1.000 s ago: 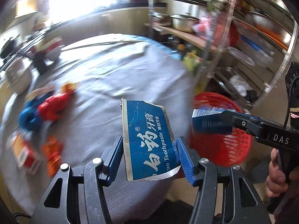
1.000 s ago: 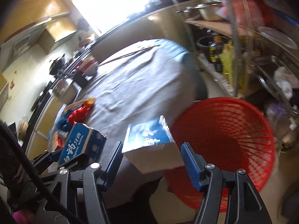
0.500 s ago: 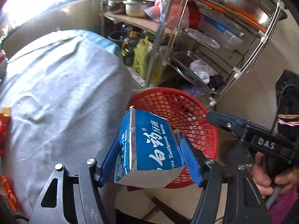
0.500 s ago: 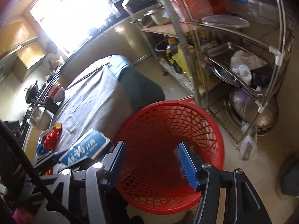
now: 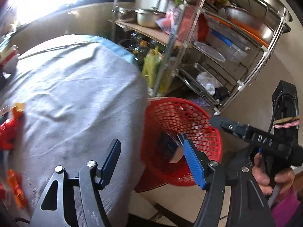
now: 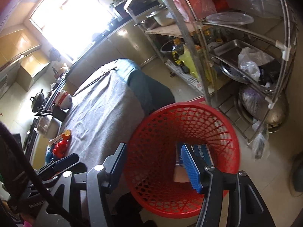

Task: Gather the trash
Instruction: 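Move the right gripper back over the table toward the orange plastic bag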

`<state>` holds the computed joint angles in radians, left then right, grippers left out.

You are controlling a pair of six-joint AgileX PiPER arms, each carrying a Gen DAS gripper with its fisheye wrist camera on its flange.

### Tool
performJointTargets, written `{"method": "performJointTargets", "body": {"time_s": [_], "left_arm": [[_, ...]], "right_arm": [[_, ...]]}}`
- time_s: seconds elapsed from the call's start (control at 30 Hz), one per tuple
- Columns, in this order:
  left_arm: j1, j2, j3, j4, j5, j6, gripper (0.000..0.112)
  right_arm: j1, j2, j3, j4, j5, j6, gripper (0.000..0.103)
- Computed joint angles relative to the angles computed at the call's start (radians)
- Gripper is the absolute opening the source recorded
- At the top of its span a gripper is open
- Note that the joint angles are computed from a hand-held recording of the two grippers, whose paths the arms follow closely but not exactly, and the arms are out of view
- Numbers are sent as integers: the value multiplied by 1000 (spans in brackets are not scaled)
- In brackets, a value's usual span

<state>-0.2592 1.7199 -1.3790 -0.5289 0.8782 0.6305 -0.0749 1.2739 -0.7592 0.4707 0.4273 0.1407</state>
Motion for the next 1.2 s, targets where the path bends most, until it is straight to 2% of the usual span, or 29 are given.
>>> {"method": "performJointTargets", "body": {"time_s": [0.33,0.47,0.53,0.67,0.77,0.87,1.03,1.2], "left_arm": [[187,-239,239,141,-141,-41,70],[288,-285,258,116,-165,6,73],[340,-296,260,91,-175,29,76],[445,-314,269,68,-215,63,77],[519,-314,269,34,-223,101,77],[618,-302,271,-18,-227,160,77],[748,-245,249,-46,-230,190,77],[842,-199,231,-38,-263,187,77]], "right_arm": [[218,80,-82,-156,-39,180,66],[329,133,-151,-253,-32,289,66],[405,155,-199,-373,-30,400,67],[473,185,-274,-291,-52,313,75],[546,208,-337,-423,-68,425,78],[630,263,-441,-571,-35,529,80],[726,391,-622,-627,64,554,81],[805,503,-756,-663,124,517,81]]}}
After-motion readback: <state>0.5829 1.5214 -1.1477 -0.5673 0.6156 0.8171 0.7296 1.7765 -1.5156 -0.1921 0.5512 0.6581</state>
